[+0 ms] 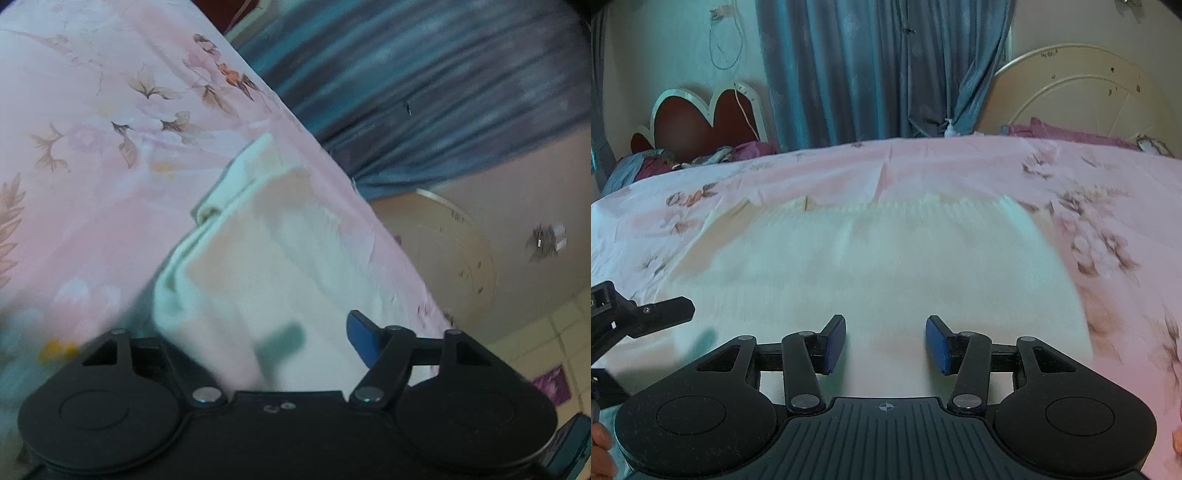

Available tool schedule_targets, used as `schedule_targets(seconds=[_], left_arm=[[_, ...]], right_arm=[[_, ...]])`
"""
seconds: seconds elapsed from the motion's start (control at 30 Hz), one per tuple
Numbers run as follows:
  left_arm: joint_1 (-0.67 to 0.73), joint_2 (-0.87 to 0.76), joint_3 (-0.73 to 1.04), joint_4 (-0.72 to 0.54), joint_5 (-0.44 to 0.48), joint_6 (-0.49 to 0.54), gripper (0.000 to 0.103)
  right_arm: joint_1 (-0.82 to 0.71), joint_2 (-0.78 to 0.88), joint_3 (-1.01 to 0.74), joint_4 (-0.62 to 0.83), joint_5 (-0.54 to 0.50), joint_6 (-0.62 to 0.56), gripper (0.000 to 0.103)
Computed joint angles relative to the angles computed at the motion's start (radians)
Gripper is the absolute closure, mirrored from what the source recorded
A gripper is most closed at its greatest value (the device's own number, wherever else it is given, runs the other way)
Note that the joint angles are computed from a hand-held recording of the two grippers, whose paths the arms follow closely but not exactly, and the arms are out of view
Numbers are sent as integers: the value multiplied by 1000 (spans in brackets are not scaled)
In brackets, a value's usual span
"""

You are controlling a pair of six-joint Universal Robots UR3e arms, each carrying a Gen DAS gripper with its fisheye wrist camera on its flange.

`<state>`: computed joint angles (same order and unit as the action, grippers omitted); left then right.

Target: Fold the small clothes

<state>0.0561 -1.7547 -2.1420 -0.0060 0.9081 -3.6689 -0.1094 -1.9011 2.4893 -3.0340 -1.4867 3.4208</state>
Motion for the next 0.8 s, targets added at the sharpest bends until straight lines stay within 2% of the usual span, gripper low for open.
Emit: schedule_targets(seconds=[0.07,0.1,0.23,0.3,0.37,0.43,0.5,0.53,0.67,0.73,0.8], left_arm=[[-3,-26,4,41,9,-27,50],[-5,-38,11,50,16,-25,54],[17,-24,-35,75,17,-13,80],[19,-14,-46,71,23,7,84],[14,-3,-47,63,38,26,90],[7,6,-48,67,51,32,92],[2,29,-48,65,60,46,96],[-5,42,-41,64,71,62,96],[-72,75,9,43,147,113,96],[-125,73,56,32,199,136,96],[-184,66,111,11,244,176,96]], right_arm=[[30,80,-37,-47,-32,10,55],[44,113,-52,-65,-50,15,55],[102,230,-85,-112,-108,0,55],[146,256,-96,-126,-164,-42,55],[142,241,-108,-88,-160,-45,55],[143,271,-85,-145,-163,-42,55],[206,332,-106,-192,-245,-77,54],[208,335,-112,-185,-250,-69,54],[148,303,-73,-204,-165,-96,51],[70,245,-39,-189,-61,-113,50],[-66,136,30,-163,105,-125,49]])
